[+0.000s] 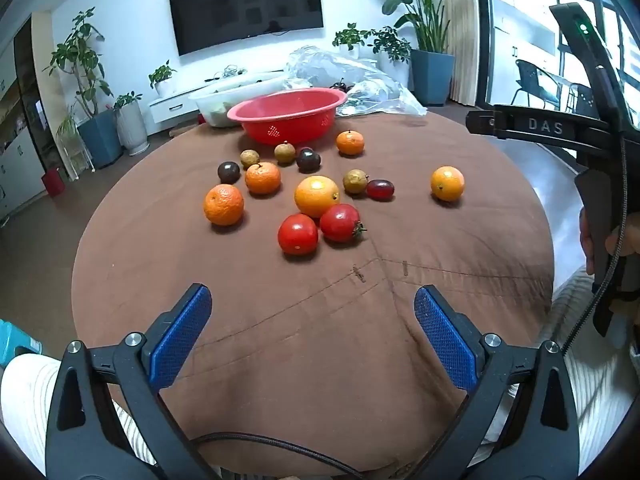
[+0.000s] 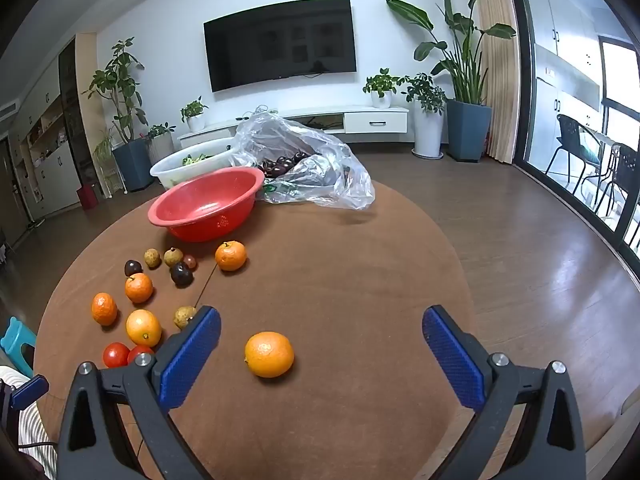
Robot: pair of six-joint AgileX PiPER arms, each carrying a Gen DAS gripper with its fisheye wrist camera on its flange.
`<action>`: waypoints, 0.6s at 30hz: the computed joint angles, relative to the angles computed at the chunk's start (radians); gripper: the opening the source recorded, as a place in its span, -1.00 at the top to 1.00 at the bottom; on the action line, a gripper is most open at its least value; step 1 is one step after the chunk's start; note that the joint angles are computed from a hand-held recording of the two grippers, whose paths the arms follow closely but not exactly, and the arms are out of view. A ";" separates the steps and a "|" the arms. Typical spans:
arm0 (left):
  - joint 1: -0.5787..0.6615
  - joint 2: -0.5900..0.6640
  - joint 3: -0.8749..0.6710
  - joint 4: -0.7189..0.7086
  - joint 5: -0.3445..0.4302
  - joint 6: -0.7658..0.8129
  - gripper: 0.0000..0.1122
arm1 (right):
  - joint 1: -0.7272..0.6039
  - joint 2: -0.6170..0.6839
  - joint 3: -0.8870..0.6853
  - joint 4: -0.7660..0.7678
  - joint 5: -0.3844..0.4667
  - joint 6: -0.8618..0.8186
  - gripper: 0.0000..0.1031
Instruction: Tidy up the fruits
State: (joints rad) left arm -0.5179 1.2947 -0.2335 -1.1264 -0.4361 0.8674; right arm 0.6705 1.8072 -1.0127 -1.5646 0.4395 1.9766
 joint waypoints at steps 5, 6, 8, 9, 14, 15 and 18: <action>0.102 0.007 0.004 0.218 0.056 -0.163 -0.83 | -0.001 -0.001 0.004 -0.024 -0.003 0.029 -1.00; 0.111 0.008 0.005 0.240 0.058 -0.176 -0.83 | -0.001 -0.001 0.004 -0.020 -0.004 0.024 -1.00; 0.132 -0.004 0.010 0.261 0.073 -0.180 -0.83 | -0.001 -0.001 0.003 -0.018 -0.003 0.022 -1.00; 0.133 -0.004 0.007 0.256 0.073 -0.172 -0.83 | -0.001 -0.001 0.003 -0.017 -0.003 0.021 -1.00; 0.067 0.012 0.006 0.137 0.025 -0.108 -0.83 | -0.002 0.001 0.001 -0.015 -0.006 0.019 -1.00; 0.062 0.012 0.006 0.124 0.023 -0.099 -0.83 | -0.001 0.002 0.001 -0.016 -0.005 0.020 -1.00; 0.065 0.012 0.006 0.130 0.025 -0.101 -0.83 | -0.002 0.003 -0.001 -0.012 -0.006 0.017 -1.00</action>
State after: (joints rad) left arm -0.4528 1.3070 -0.2273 -0.9963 -0.4116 0.7662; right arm 0.6689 1.8101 -1.0132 -1.5768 0.4336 1.9935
